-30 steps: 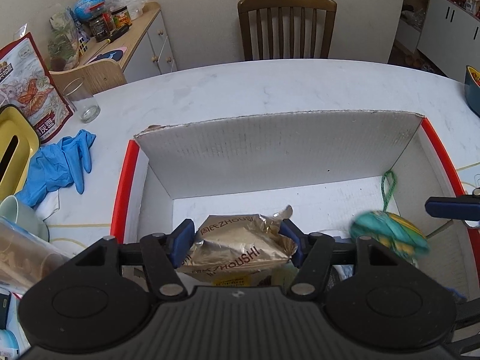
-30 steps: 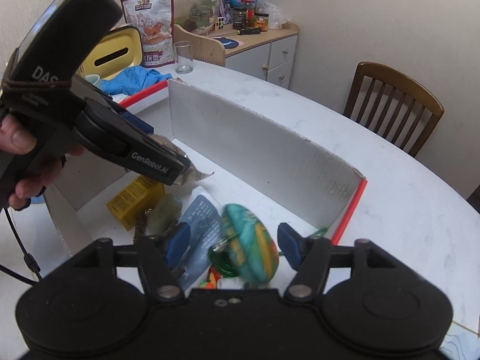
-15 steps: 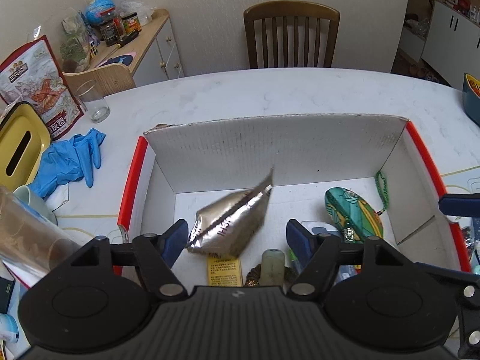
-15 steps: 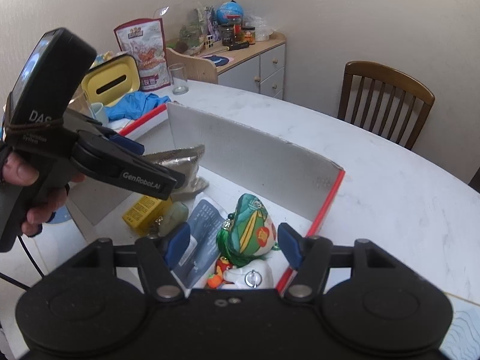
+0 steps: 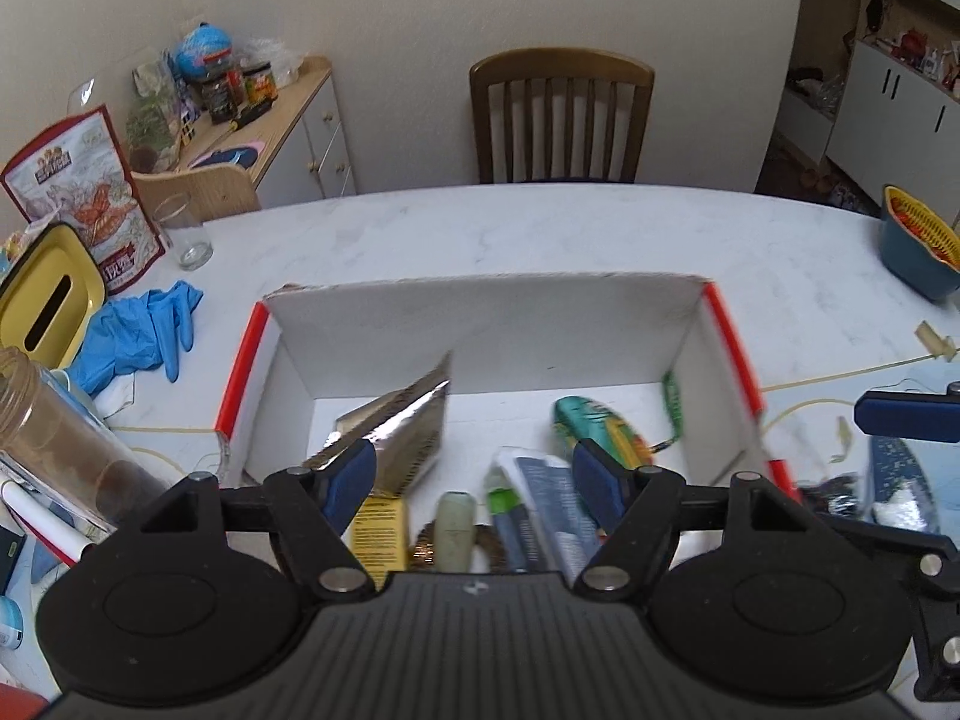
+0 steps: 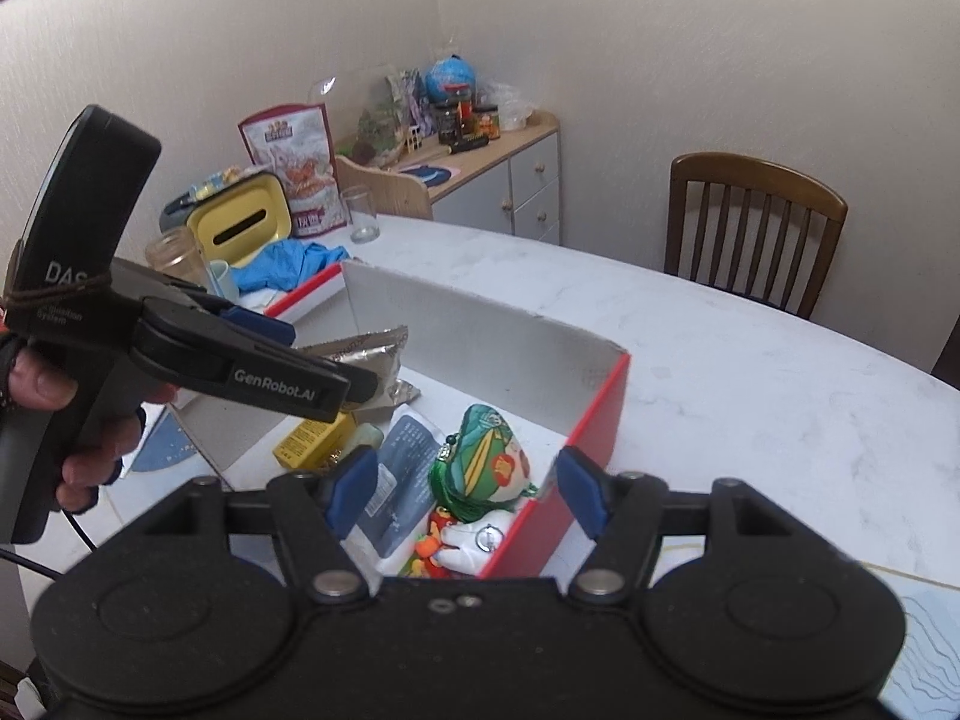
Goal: Organize objects
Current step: 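Open right tool to drop the pouch while left tool drops the foil bag in the box, then withdraw both tools from the box back to the item pile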
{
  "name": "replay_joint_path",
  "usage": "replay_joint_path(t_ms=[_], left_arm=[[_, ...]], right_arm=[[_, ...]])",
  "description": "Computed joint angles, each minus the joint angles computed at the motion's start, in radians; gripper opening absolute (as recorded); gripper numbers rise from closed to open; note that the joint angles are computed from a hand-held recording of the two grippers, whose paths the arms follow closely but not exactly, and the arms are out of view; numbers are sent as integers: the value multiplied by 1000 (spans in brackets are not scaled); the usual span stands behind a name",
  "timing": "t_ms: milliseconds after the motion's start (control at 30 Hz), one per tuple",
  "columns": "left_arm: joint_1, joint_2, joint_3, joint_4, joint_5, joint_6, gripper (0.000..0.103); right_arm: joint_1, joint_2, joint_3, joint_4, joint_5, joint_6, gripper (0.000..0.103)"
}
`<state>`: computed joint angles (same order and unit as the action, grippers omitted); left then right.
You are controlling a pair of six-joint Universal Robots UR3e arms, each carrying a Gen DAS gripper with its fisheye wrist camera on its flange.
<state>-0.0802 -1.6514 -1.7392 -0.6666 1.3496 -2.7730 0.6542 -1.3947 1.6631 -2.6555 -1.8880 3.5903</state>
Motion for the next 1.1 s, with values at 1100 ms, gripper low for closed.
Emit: replay_joint_path(t_ms=[1100], left_arm=[[-483,-109,107,53,232,-353,83]], right_arm=[[-341,-971,763,227,144,-181,96]])
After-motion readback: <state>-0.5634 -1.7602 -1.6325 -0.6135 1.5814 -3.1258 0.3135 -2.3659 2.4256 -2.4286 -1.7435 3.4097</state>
